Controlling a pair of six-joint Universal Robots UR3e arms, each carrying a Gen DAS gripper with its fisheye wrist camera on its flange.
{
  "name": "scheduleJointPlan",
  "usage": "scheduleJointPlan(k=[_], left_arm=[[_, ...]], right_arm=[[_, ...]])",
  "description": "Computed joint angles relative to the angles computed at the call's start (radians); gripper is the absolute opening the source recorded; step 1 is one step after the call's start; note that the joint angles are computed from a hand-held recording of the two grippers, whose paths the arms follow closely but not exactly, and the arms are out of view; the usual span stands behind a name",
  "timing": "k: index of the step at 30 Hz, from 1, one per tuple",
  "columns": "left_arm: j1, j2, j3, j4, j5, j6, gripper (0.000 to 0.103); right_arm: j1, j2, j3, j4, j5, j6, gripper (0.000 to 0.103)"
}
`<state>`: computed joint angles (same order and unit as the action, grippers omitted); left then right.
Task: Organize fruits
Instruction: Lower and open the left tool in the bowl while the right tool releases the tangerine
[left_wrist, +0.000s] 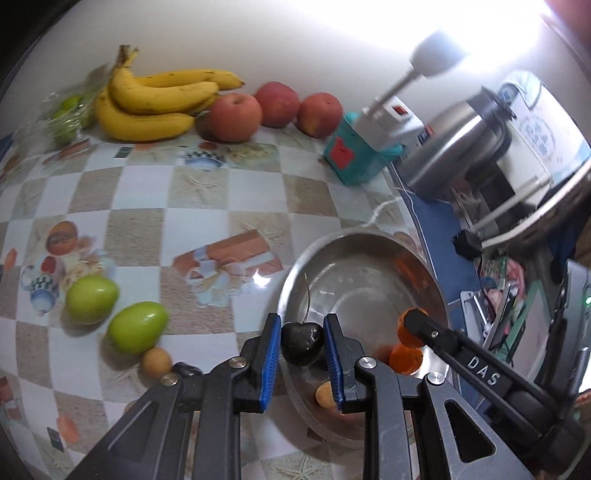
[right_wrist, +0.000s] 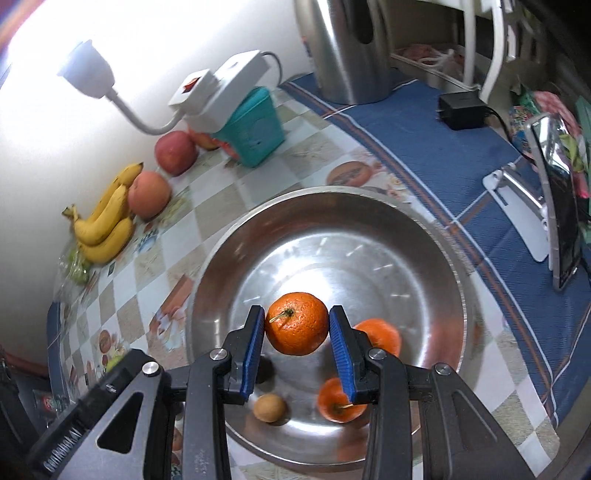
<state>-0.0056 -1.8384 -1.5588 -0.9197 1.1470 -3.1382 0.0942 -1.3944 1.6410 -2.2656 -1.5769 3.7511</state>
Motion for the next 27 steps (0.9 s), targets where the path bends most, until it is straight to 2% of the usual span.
scheduleJointPlan(k=[13,27], left_arm=[[-0.051,-0.05,-0.049,0.163,0.009,0.018,0.025],[-0.087,-0.098,-0.032,0.165,0.052,0.03,0.027]], right_arm=[[-0.004,0.061,0.013,-0.032,0.006,-0.006,0.037],[-0.002,0.098,-0.001,-0.029,0.0,-0.019,0.038]])
